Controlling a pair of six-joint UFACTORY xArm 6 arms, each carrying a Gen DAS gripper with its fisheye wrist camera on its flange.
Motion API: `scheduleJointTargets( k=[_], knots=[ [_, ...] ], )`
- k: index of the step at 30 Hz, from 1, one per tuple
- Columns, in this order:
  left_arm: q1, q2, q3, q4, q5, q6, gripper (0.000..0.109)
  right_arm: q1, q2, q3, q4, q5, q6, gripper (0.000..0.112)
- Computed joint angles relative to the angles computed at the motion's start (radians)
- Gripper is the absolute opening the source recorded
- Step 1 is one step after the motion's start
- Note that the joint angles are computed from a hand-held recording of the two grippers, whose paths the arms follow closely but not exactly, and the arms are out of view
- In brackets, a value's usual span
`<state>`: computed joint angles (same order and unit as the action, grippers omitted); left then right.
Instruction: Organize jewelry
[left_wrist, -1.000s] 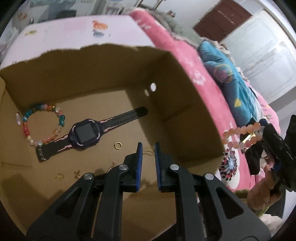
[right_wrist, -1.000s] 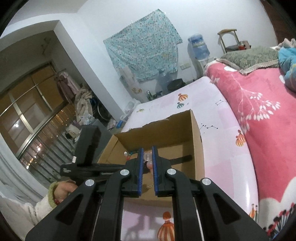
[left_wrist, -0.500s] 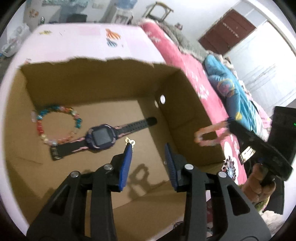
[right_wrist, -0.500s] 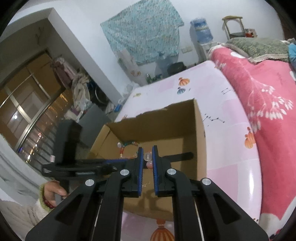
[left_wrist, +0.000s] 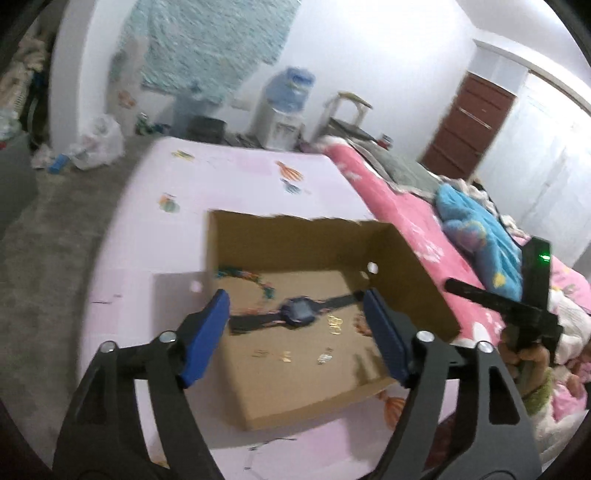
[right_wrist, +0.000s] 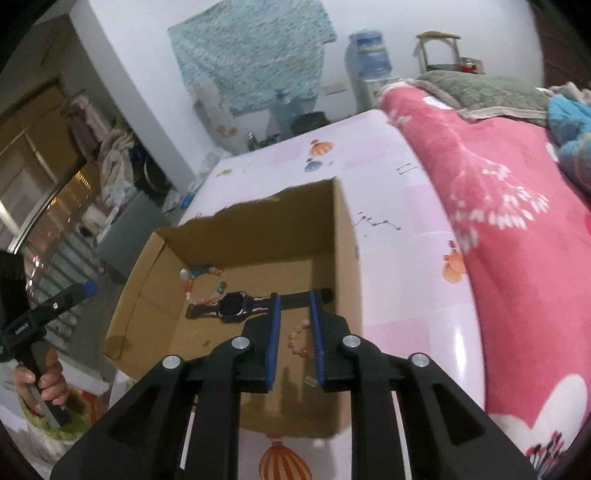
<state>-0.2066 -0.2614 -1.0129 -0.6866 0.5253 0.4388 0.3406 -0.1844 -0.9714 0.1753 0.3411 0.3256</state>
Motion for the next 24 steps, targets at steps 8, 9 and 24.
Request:
scheduleJointTargets(
  k=[8,9,24],
  knots=[
    [0.050,0.034,0.064,-0.022,0.049,-0.127,0.080,-0.025,-0.029,0.081,0.141,0.010,0.010,0.040],
    [0.053,0.048,0.060,-0.047,0.071,-0.124,0.080,-0.023,-0.016,0.074,0.240,0.032,-0.072,0.040],
    [-0.001,0.001,0.148,-0.039,0.110,-0.162,0.082,0.012,-0.021,0.063,0.101,0.123,0.021,0.045]
  ],
)
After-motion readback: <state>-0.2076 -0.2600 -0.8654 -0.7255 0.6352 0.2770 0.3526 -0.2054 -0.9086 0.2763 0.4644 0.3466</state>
